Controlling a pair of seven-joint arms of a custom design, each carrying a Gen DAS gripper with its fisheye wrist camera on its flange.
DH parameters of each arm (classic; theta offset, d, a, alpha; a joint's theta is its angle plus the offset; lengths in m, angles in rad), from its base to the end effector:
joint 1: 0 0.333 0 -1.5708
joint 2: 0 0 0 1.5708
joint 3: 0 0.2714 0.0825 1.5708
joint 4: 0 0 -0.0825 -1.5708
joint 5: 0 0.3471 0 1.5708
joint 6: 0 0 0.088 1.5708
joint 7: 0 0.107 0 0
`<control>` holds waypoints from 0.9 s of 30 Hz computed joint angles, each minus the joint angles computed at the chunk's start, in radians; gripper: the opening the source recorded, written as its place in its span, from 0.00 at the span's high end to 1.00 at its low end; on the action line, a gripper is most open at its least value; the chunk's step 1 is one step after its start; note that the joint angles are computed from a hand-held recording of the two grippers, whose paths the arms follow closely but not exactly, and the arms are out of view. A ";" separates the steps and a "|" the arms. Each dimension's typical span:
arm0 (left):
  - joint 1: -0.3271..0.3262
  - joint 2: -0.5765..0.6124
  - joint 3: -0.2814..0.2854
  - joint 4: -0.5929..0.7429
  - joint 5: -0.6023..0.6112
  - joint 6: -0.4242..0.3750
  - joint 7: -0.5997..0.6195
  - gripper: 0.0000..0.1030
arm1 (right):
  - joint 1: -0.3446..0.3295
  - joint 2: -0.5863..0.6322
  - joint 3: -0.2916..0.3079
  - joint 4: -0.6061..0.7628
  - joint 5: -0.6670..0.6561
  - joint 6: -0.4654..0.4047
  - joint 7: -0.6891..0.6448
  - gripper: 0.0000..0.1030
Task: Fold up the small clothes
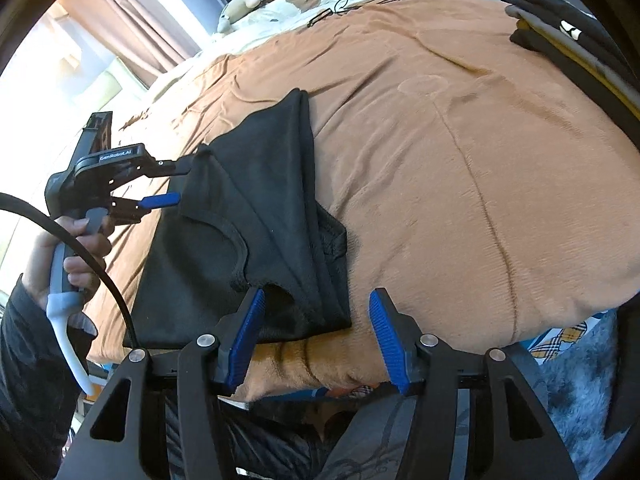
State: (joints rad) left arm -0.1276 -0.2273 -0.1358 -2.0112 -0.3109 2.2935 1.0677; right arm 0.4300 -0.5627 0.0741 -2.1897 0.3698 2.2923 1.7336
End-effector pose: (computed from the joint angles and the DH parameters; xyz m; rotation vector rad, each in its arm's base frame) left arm 0.4850 -0.1435 0.5725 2.4747 -1.6745 0.8634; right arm 0.3534 0.2126 0.6400 -1.8645 1.5338 -0.0157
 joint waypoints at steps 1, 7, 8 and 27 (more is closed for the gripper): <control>-0.002 -0.002 0.000 -0.008 -0.004 0.003 0.001 0.43 | 0.000 0.004 0.001 0.002 0.000 0.002 0.000 0.49; -0.008 0.003 0.010 -0.027 -0.051 0.007 0.032 0.85 | 0.004 0.028 0.001 0.018 0.004 0.011 -0.007 0.57; -0.011 0.004 0.016 -0.026 -0.074 0.010 0.048 0.88 | 0.004 0.031 0.001 0.019 0.005 0.011 -0.008 0.60; 0.008 0.274 -0.021 0.334 -0.126 0.010 0.094 0.91 | 0.021 0.017 -0.032 -0.026 0.109 0.026 -0.050 0.81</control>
